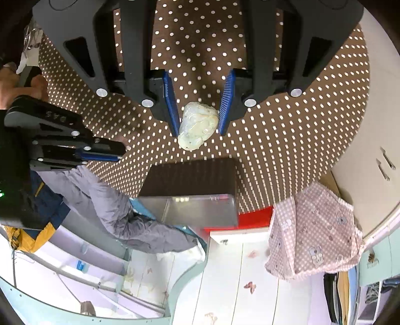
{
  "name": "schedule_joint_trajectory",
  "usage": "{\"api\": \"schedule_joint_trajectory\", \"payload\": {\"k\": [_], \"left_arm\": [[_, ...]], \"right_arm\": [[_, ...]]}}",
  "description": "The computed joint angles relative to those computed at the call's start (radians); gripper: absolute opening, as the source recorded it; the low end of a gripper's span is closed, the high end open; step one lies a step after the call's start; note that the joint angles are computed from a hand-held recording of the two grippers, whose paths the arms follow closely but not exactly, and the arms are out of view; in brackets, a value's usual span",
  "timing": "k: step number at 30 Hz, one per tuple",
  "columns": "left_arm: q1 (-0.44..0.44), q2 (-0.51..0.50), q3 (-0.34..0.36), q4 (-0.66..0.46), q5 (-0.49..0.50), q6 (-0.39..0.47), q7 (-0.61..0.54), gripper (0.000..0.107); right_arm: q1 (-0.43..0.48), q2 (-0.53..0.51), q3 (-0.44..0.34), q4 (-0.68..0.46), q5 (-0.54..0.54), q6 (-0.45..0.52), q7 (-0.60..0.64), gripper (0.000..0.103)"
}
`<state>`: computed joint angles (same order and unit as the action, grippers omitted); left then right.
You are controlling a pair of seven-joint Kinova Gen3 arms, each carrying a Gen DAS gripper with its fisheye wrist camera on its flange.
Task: Organize jewelry
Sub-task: 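Carry the pendant and charm into the metal box and open both tools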
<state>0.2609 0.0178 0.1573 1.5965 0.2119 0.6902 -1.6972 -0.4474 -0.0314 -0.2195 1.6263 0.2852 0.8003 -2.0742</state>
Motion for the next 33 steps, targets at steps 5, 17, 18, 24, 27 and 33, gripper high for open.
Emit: {"api": "schedule_joint_trajectory", "payload": {"k": [5, 17, 18, 24, 27, 33], "left_arm": [[-0.002, -0.029, -0.004, -0.030, -0.030, -0.012, 0.027, 0.031], [0.001, 0.017, 0.003, -0.259, -0.141, 0.009, 0.112, 0.032], [0.005, 0.031, 0.005, -0.286, -0.149, 0.017, 0.118, 0.032], [0.020, 0.138, 0.006, -0.446, -0.127, 0.092, 0.122, 0.032], [0.030, 0.195, 0.005, -0.519, -0.122, 0.139, 0.122, 0.032], [0.046, 0.299, -0.001, -0.640, -0.109, 0.235, 0.121, 0.032]], "right_arm": [[0.008, -0.049, -0.012, -0.049, 0.018, 0.001, 0.022, 0.011], [0.047, -0.028, -0.005, -0.268, 0.032, -0.013, 0.107, 0.011], [0.049, -0.018, -0.001, -0.284, 0.027, -0.012, 0.114, 0.011], [0.061, 0.038, 0.046, -0.343, -0.074, -0.008, 0.181, 0.011], [0.079, 0.087, 0.071, -0.377, -0.143, 0.003, 0.209, 0.011], [0.106, 0.170, 0.107, -0.415, -0.236, 0.031, 0.227, 0.011]]}}
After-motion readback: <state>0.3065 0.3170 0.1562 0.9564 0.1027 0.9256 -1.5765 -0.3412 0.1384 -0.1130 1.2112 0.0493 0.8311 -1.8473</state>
